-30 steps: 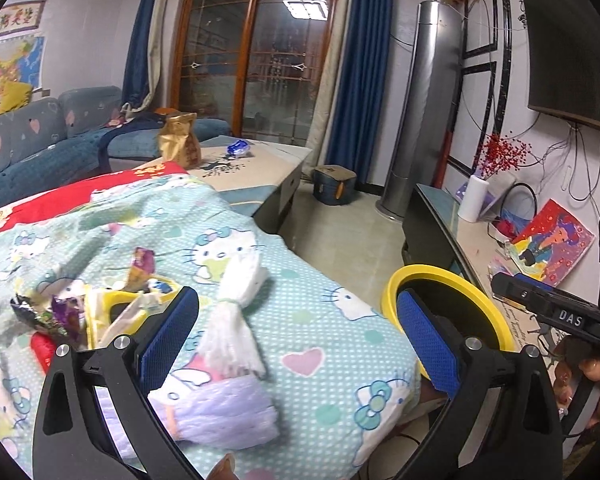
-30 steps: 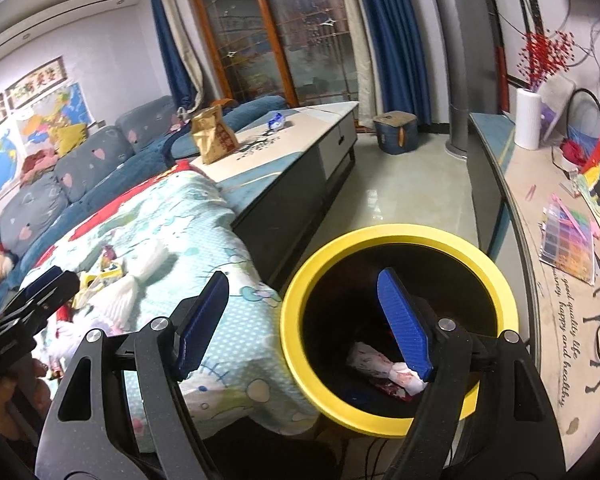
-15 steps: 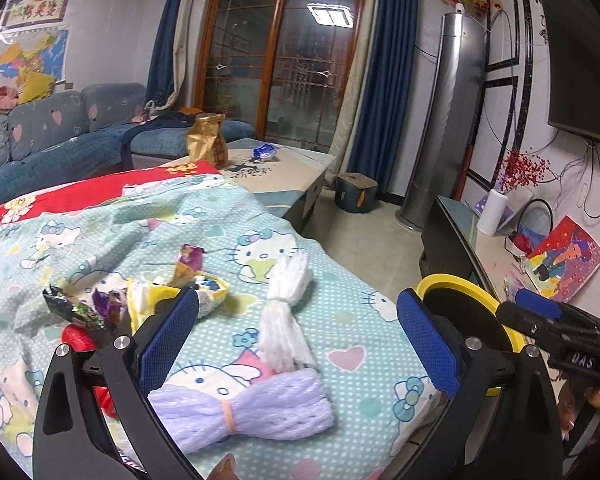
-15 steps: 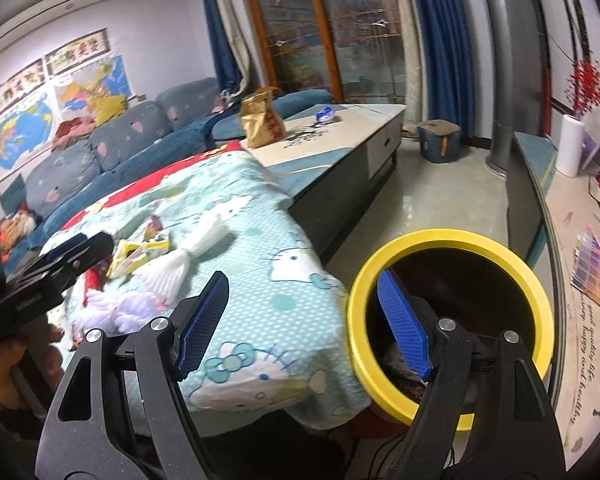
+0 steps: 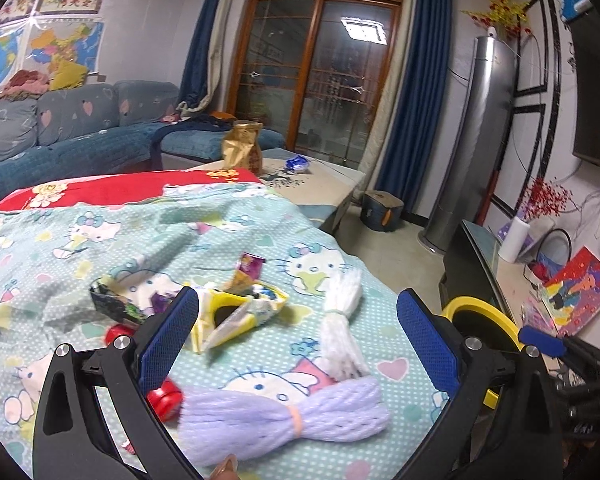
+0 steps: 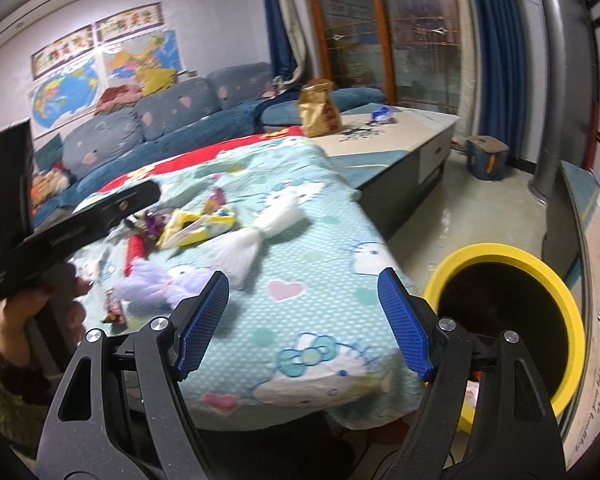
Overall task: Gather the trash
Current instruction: 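Move both open tools back over the remaining trash on the bed, then grasp the dark snack packet with the left tool while the right tool grasps the lavender mesh bundle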
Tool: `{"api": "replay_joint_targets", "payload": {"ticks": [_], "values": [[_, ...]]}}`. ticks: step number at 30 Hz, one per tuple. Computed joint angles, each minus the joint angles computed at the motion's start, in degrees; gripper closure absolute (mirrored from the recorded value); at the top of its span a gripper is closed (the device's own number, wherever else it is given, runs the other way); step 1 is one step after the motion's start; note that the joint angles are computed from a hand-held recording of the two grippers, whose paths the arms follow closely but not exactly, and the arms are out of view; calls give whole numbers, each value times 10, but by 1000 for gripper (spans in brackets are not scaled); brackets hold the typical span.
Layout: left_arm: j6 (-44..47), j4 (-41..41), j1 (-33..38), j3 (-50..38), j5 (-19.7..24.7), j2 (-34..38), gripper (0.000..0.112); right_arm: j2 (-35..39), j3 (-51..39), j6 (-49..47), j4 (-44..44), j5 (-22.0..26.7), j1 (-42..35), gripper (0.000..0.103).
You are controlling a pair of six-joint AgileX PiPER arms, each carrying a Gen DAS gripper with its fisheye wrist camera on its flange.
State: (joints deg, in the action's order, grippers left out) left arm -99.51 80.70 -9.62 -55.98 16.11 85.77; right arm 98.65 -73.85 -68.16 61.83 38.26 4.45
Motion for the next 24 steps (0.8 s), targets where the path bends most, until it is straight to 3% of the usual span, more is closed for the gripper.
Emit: {"api": "replay_joint_targets", "payload": {"ticks": [18,24], "values": [[-43,15,111,51,-29,-38,16,13,-15,30,-56,13,96,34],[-13,-23,154,53,-48,-34,16,41,-38,53,-84,12,119,34]]}}
